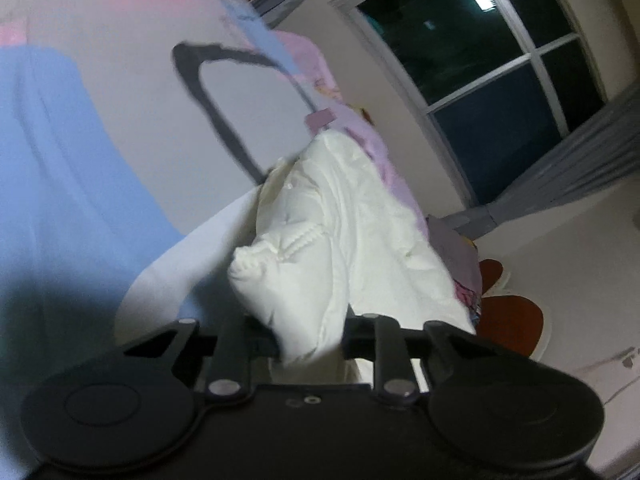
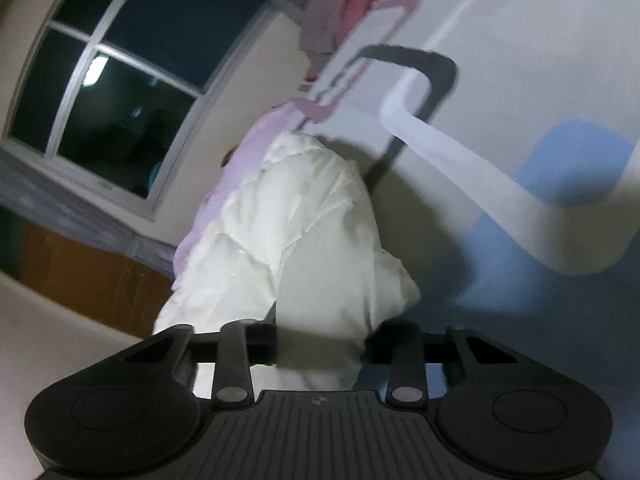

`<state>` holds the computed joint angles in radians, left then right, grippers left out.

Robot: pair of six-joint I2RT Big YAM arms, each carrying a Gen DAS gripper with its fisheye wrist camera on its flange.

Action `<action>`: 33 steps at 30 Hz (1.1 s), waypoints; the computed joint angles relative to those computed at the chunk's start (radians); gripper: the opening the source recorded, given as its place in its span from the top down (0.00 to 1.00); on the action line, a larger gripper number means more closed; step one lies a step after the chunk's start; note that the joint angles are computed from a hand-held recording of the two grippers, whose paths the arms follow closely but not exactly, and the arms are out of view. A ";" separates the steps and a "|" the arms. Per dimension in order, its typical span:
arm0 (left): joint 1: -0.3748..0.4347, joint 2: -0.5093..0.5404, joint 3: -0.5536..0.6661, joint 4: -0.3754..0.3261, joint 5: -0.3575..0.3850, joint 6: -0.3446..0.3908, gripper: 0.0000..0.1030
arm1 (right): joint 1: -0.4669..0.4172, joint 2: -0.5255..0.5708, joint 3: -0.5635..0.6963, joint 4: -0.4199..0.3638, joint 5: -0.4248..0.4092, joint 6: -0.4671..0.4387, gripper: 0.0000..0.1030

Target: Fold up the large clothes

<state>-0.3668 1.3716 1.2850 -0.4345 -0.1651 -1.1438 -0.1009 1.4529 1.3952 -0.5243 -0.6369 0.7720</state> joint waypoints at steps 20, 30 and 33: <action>-0.319 -0.398 -0.299 -0.172 -0.244 -0.183 0.78 | -0.244 -0.459 -0.328 -0.372 -0.198 -0.353 0.69; -0.414 -0.402 -0.297 -0.289 -0.368 -0.270 0.31 | -0.330 -0.557 -0.363 -0.451 -0.047 -0.532 0.28; -0.450 -0.434 -0.330 -0.280 -0.398 -0.303 0.31 | -0.384 -0.620 -0.366 -0.435 -0.085 -0.586 0.49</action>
